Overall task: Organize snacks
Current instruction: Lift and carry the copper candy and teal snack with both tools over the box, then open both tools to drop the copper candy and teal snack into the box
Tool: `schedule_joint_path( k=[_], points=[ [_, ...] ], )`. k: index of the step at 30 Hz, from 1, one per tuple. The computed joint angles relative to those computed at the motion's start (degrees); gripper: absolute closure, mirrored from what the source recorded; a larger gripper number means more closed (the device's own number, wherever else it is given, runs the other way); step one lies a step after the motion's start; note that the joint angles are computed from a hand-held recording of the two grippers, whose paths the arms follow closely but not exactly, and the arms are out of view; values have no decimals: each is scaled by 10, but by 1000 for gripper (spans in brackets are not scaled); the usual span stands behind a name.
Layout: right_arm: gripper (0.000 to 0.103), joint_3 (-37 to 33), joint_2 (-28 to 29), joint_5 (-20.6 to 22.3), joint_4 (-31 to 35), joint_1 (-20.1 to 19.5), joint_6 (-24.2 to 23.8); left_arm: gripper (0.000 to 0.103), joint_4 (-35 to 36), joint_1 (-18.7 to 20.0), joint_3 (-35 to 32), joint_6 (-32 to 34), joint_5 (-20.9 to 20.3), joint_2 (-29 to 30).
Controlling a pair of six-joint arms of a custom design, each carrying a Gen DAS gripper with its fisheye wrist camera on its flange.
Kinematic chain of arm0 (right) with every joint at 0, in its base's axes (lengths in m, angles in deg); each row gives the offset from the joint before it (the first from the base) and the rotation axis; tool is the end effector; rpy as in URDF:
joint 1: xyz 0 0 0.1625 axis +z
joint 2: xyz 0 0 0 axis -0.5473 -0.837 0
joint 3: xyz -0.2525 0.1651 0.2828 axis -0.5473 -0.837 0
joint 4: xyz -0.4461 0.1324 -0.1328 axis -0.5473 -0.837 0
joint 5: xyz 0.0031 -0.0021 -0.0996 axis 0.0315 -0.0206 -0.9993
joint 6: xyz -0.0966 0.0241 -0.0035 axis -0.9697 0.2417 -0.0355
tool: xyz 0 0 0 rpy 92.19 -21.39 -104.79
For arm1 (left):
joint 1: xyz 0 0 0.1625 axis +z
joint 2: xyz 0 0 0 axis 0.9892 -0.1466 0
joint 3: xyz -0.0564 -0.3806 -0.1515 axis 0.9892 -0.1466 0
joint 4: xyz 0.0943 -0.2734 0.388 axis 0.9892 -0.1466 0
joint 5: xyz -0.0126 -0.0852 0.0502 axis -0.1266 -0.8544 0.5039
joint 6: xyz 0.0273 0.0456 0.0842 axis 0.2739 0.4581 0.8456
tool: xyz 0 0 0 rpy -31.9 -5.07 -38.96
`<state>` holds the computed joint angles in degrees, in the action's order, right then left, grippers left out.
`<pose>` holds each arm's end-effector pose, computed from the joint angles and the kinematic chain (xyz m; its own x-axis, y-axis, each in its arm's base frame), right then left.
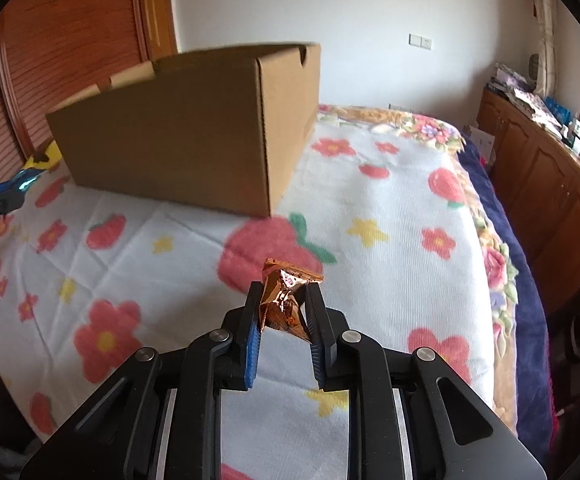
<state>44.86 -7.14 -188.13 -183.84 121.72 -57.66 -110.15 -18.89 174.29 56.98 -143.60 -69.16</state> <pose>0.0707 -0.6678 0.1313 -0.7112 -0.0393 0.7019 -0.5165 0.7064 -0.4839 -0.1750 -0.7197 0.1028 -0.6322 0.5217 -0.5728 0.7639 0.5433 -0.3483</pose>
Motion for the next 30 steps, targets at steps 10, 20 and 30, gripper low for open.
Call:
schedule_joint_path(
  k=[10, 20, 30],
  points=[
    [84, -36, -10, 41, 13, 42, -33, 77, -4, -9, -78, 18, -25, 33],
    [84, -140, 42, 78, 51, 65, -55, 76, 37, 3, -203, 24, -39, 101],
    [82, -253, 116, 78, 130, 63, -34, 74, 75, 17, -287, 17, -32, 161]
  ],
)
